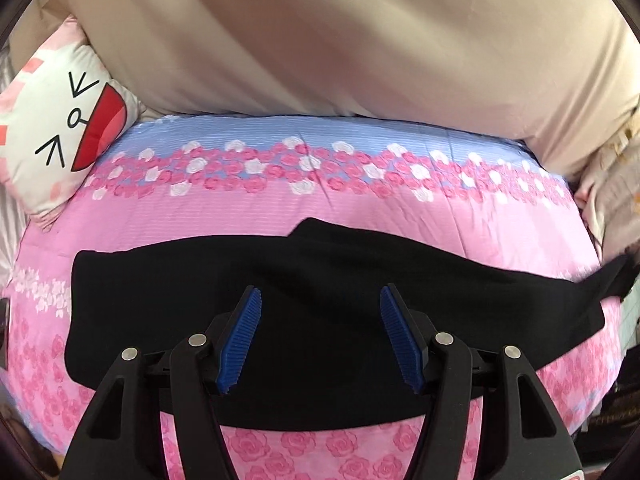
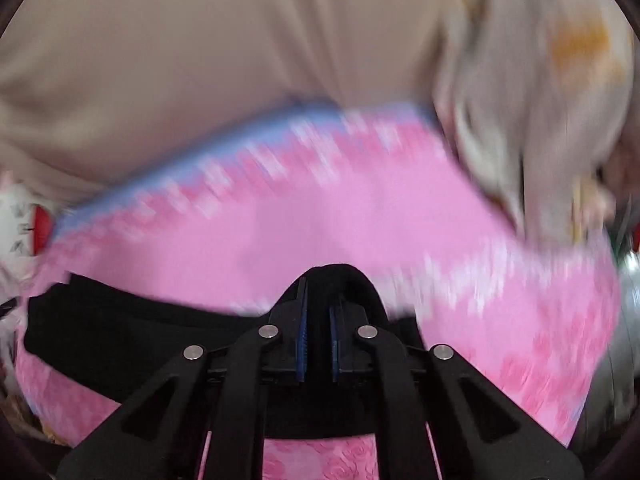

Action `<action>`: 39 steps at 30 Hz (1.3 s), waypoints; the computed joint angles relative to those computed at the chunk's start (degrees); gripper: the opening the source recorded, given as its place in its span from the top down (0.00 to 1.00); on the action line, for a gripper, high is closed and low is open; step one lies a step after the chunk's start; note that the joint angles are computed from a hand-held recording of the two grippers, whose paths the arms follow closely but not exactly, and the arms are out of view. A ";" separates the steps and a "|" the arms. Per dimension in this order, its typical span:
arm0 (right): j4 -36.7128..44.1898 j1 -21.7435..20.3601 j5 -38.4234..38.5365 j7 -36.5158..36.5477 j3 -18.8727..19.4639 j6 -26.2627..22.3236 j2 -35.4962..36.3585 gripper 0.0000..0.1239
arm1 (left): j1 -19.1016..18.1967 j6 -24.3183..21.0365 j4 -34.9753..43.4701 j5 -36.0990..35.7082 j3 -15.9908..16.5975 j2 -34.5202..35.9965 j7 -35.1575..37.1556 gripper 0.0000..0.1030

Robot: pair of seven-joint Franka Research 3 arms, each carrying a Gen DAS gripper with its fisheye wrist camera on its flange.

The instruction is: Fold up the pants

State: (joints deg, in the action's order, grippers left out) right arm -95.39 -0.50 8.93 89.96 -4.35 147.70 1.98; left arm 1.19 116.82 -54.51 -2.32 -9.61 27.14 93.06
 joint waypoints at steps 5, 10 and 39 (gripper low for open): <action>-10.16 -2.61 -14.77 2.26 -0.97 -14.93 -5.02 0.57 | -0.44 0.45 -5.82 2.53 1.07 -3.04 -1.35 0.42; -20.03 -5.27 -18.79 21.26 -1.73 -14.90 -10.39 0.56 | -1.31 -2.30 -5.62 4.28 1.26 -2.48 -3.05 0.42; 6.93 2.63 -22.73 21.03 -1.62 -13.27 9.04 0.90 | -1.92 -1.83 -14.75 16.10 5.09 -6.27 -13.88 0.35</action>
State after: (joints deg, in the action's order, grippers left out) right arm -88.46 2.13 -13.80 110.99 -5.97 134.43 11.02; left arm -0.73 114.99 -69.26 13.79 -4.52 20.87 79.19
